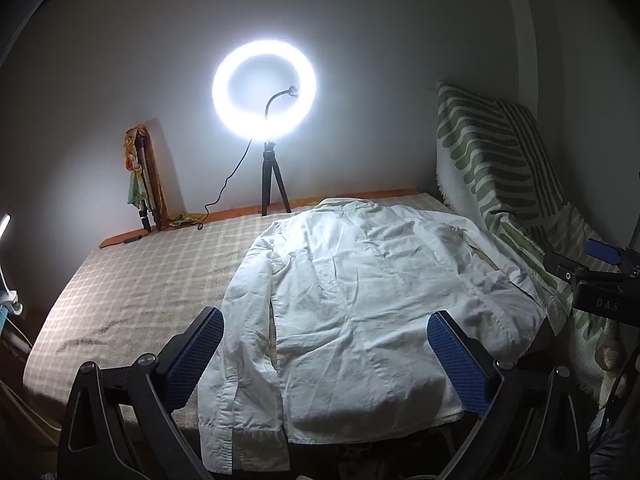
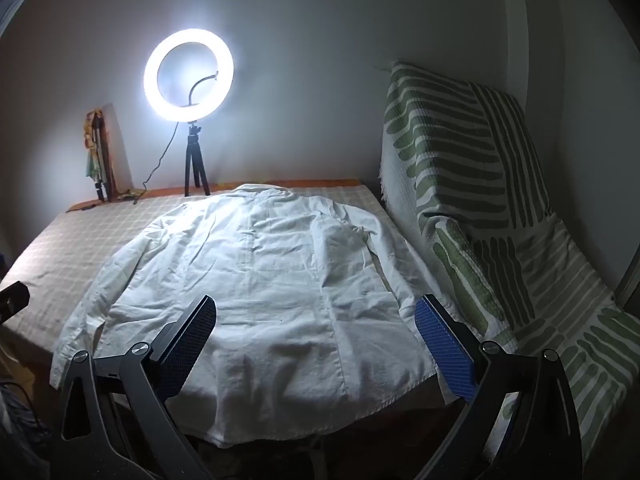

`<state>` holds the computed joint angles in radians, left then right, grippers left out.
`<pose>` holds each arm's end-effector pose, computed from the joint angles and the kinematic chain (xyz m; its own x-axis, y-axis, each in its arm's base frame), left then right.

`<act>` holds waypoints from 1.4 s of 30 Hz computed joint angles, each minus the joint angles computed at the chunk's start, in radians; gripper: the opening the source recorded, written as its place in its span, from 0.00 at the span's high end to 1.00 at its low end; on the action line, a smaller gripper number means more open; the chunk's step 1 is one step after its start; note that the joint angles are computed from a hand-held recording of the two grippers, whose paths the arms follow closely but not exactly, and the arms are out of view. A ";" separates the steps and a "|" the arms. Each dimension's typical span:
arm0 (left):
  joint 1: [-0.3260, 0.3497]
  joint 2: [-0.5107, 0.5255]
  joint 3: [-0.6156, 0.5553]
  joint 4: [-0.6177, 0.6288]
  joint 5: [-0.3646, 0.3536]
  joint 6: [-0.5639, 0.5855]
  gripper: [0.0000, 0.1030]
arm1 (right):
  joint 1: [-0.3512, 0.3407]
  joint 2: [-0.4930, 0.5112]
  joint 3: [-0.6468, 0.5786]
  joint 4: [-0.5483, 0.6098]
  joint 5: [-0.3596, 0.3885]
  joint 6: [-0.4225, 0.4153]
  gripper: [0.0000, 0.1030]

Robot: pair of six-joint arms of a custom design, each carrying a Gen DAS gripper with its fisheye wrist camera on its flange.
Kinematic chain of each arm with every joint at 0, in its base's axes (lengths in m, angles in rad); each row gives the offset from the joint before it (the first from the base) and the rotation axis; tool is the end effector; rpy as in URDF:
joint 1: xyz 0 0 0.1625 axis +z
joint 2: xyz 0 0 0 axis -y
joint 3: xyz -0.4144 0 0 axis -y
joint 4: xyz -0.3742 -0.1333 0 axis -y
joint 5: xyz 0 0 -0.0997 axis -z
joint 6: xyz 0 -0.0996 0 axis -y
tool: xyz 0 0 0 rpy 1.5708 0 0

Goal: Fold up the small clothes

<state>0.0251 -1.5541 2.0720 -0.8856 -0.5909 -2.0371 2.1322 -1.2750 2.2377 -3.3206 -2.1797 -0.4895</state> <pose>-0.3106 -0.2239 0.2786 -0.6630 -0.2672 -0.6993 0.5179 0.5108 -0.6862 0.3110 -0.3512 0.2647 -0.6265 -0.3637 0.6894 -0.7596 0.4833 -0.4353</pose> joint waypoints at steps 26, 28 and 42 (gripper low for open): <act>-0.006 -0.002 0.000 -0.012 -0.001 0.006 0.00 | 0.005 0.006 -0.009 -0.007 -0.003 -0.002 0.03; -0.002 -0.006 0.004 -0.014 -0.001 0.008 0.00 | 0.005 0.007 -0.007 -0.010 -0.001 0.000 0.03; -0.001 -0.006 0.006 -0.012 0.001 0.004 0.00 | 0.006 0.011 0.003 -0.031 0.008 -0.009 0.03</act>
<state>0.0245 -1.5605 2.0776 -0.8972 -0.5898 -2.0335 2.1386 -1.2642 2.2406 -3.3511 -2.1719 -0.4989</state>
